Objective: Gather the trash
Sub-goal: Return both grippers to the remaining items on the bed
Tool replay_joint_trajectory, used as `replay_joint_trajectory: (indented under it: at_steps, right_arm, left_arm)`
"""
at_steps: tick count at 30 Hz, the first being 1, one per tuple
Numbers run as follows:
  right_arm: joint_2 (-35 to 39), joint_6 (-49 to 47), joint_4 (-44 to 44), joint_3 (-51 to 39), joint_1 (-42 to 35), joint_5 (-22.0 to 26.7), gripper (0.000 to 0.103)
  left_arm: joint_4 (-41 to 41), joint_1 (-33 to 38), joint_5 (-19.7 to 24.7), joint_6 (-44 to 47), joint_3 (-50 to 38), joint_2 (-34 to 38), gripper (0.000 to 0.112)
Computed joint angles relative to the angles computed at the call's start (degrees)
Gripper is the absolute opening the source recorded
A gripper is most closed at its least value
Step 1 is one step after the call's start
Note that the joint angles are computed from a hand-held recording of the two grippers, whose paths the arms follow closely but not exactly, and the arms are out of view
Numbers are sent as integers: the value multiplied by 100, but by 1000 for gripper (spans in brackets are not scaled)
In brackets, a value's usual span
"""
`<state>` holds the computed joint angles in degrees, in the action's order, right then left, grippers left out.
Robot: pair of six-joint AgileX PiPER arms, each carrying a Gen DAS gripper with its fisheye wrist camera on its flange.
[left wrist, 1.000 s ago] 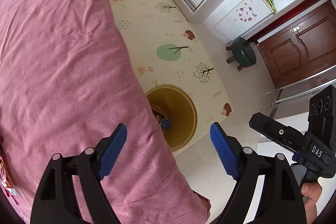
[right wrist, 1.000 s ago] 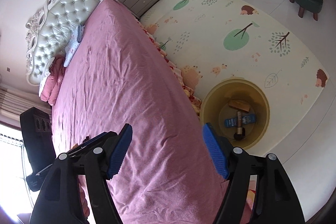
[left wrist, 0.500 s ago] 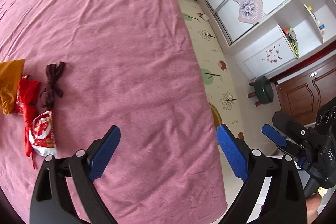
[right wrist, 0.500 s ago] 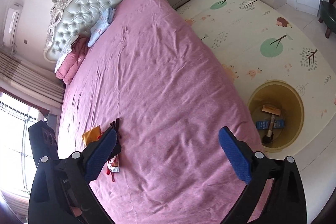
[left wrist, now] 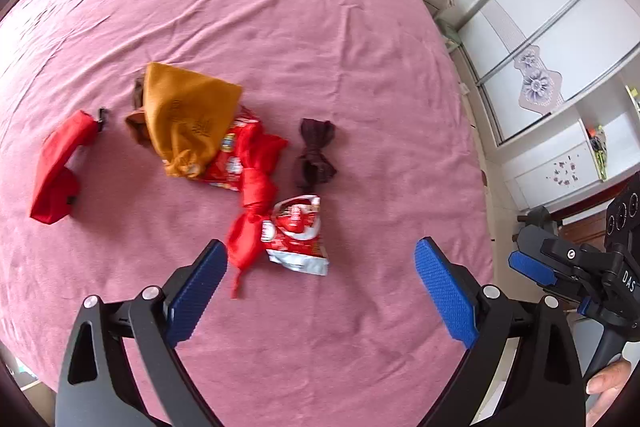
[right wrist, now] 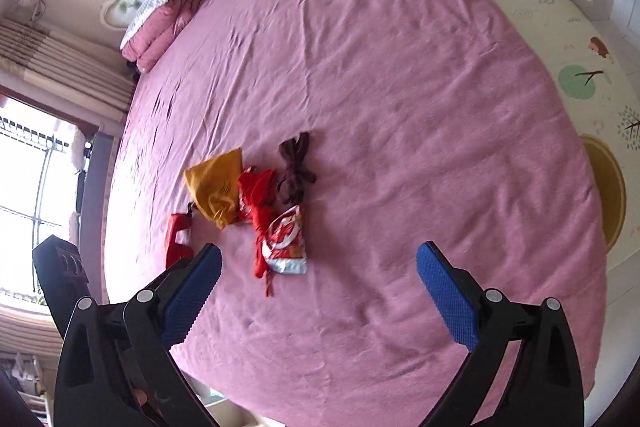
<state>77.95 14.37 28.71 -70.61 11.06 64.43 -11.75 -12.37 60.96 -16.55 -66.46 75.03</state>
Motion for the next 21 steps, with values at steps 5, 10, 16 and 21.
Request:
replay_joint_trajectory:
  at_steps: [5, 10, 16, 21]
  right_arm:
    - [491, 1040, -640, -576, 1335, -386, 94]
    - [986, 1749, -1039, -1021, 2223, -1035, 94]
    - [1955, 1946, -1315, -2043, 2773, -1158, 94]
    - [2833, 1830, -1103, -2946, 2911, -798, 94]
  left_arm:
    - [-405, 1609, 246, 1219, 248, -309, 94]
    - [-963, 3100, 418, 2421, 271, -225, 95]
    - [-1089, 4282, 448, 3378, 76, 287, 95]
    - [-977, 4781, 219, 3880, -67, 861, 95]
